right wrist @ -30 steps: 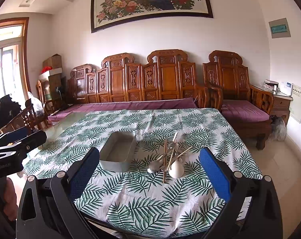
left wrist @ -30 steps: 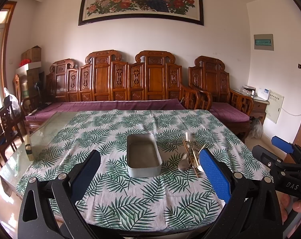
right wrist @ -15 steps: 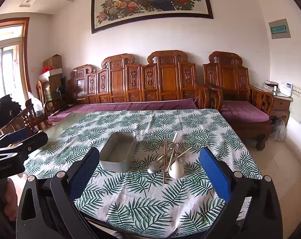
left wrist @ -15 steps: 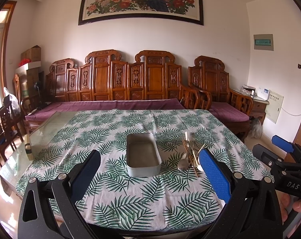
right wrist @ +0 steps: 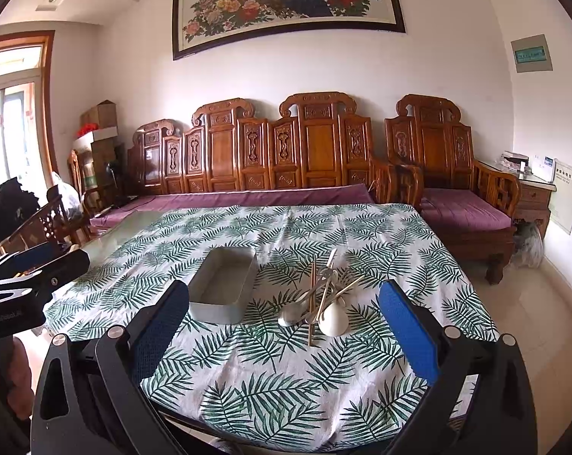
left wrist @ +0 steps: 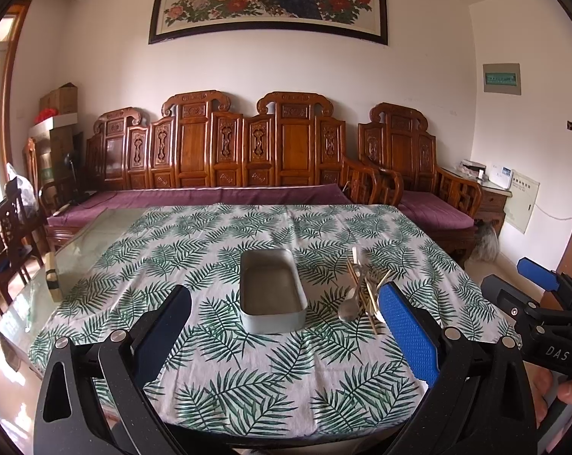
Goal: Organize utensils
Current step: 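Reach into the utensil pile and grasp the smiley-handled metal spoon with the left tool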
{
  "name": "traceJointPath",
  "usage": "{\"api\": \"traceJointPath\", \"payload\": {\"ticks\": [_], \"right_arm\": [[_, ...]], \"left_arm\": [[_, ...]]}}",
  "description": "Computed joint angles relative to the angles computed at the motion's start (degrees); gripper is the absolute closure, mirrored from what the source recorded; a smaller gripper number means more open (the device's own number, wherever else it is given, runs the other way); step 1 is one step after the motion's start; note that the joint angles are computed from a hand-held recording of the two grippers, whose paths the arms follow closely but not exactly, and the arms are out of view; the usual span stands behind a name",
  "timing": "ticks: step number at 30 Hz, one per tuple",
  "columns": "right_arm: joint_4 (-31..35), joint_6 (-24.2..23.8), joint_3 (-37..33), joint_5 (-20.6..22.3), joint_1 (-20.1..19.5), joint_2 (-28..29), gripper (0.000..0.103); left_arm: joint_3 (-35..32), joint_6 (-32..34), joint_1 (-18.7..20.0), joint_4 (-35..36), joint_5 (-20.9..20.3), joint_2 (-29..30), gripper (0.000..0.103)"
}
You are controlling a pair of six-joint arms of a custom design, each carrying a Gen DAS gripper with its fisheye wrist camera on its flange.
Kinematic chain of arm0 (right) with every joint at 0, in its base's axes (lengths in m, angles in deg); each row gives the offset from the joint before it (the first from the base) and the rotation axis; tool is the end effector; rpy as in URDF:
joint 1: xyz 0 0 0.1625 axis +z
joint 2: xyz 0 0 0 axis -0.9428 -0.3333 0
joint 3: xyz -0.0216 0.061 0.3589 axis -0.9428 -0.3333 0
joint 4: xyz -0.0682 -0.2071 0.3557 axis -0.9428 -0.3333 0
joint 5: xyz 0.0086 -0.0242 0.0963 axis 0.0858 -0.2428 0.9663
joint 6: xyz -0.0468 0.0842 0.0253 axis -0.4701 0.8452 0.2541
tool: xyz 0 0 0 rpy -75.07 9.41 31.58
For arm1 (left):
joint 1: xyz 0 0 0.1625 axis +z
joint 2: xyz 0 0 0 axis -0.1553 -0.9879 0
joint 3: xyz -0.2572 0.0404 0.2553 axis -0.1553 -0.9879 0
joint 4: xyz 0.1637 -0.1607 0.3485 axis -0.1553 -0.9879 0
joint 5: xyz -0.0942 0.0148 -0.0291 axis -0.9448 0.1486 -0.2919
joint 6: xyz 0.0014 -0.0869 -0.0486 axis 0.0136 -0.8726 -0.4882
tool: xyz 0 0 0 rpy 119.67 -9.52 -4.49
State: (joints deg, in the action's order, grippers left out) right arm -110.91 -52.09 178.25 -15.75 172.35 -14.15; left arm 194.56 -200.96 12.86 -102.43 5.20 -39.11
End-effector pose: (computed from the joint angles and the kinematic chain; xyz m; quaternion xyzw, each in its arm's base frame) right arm 0.1969 -0.3448 0.2485 0.3697 -0.8192 0.4103 0.1548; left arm -0.3333 -0.2467 0.1771 0.0934 0.7516 -0.5339 0.3759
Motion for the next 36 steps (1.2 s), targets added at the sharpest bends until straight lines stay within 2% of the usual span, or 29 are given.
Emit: {"api": "traceJointPath", "payload": {"ticks": [4, 17, 25, 27, 29, 36], "right_arm": [[-0.93, -0.99, -0.44, -0.23, -0.72, 1.64, 0.002], [-2.56, -3.96, -6.20, -2.82, -2.94, 11.51, 0.002], [-0.08, -5.01, -12.04, -5.15, -5.04, 17.90, 0.002], [0.75, -5.07, -13.61, -5.72, -5.68, 19.28, 0.002], [1.96, -5.58, -15.44, -5.84, -6.31, 20.59, 0.005], [6.48, -7.35, -22.03, -7.81, -7.21, 25.17, 0.023]], "left_arm": [[1.51, 4.01, 1.49, -4.35, 0.21, -0.63, 0.007], [6.60, 26.10, 9.47, -27.66, 1.36, -1.61, 0.007], [8.26, 43.02, 15.92, -47.08, 1.58, 0.75, 0.007], [8.45, 48.71, 17.78, -53.78, 1.45, 2.18, 0.007], [8.43, 53.75, 19.55, -60.10, 0.90, 3.70, 0.007], [6.55, 67.18, 24.60, -75.57, -0.92, 9.98, 0.007]]}}
